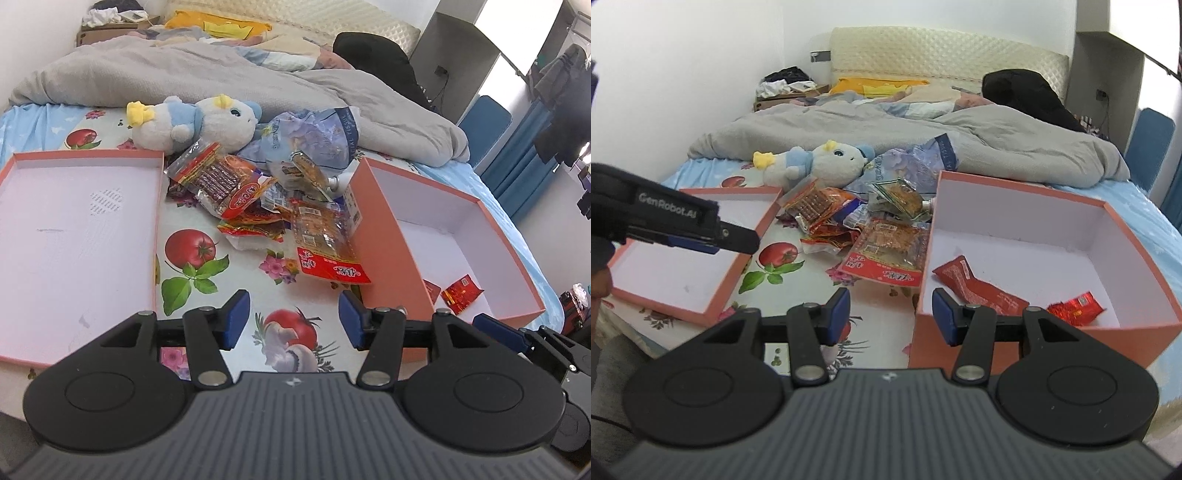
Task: Organize snacks
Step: 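Lower the right gripper onto the snack pile beside the pink box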
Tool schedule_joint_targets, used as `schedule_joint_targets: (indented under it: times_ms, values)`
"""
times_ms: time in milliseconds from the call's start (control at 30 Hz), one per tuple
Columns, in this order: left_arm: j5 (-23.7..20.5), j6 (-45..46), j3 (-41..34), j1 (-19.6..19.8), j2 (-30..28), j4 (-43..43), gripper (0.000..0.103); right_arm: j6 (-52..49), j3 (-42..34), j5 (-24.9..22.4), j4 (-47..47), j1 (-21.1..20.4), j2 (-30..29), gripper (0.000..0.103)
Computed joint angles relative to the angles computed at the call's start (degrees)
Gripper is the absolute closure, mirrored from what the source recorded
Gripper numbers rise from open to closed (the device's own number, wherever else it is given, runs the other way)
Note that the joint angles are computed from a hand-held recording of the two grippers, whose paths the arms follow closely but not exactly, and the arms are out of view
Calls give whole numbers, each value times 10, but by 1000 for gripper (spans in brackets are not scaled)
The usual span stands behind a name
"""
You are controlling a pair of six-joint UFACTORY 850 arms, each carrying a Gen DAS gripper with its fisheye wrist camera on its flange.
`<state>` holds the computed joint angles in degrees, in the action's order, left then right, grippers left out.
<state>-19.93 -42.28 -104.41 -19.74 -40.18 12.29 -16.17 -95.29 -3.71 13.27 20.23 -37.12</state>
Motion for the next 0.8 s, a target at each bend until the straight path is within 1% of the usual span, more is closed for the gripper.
schedule_joint_targets:
  times_ms: [33,67,167,267,300,400,433,533,633,667,767,800]
  values:
    - [-2,5,-7,2,-6,-7,44,-25,-5,-2,21,1,-5,51]
    - [-4,10,-12,4,-11,-14,44,-27,-12,-3,18,2,-10,51]
    - [-11,33,-32,11,-29,-41,44,27,-29,-3,-55,7,-25,51]
    - [-19,51,-56,17,-48,-56,44,30,-48,-5,-71,11,-40,51]
    - [-22,56,-65,19,-55,-62,44,45,-57,-5,-91,12,-46,51]
    - [-29,80,-91,24,-75,-85,44,135,-78,-4,-196,15,-63,51]
    - [-31,91,-102,26,-82,-96,44,137,-85,-3,-202,15,-69,51]
    - [-41,110,-132,31,-105,-118,44,215,-105,-6,-290,18,-85,52]
    - [-49,123,-161,37,-127,-141,44,191,-128,-22,-274,20,-102,52]
    - [-54,129,-174,40,-137,-153,44,195,-135,-27,-283,20,-108,52]
    - [-59,157,-201,46,-158,-190,44,257,-152,-37,-367,24,-123,53]
    - [-64,165,-212,49,-166,-202,44,258,-160,-41,-373,26,-129,53]
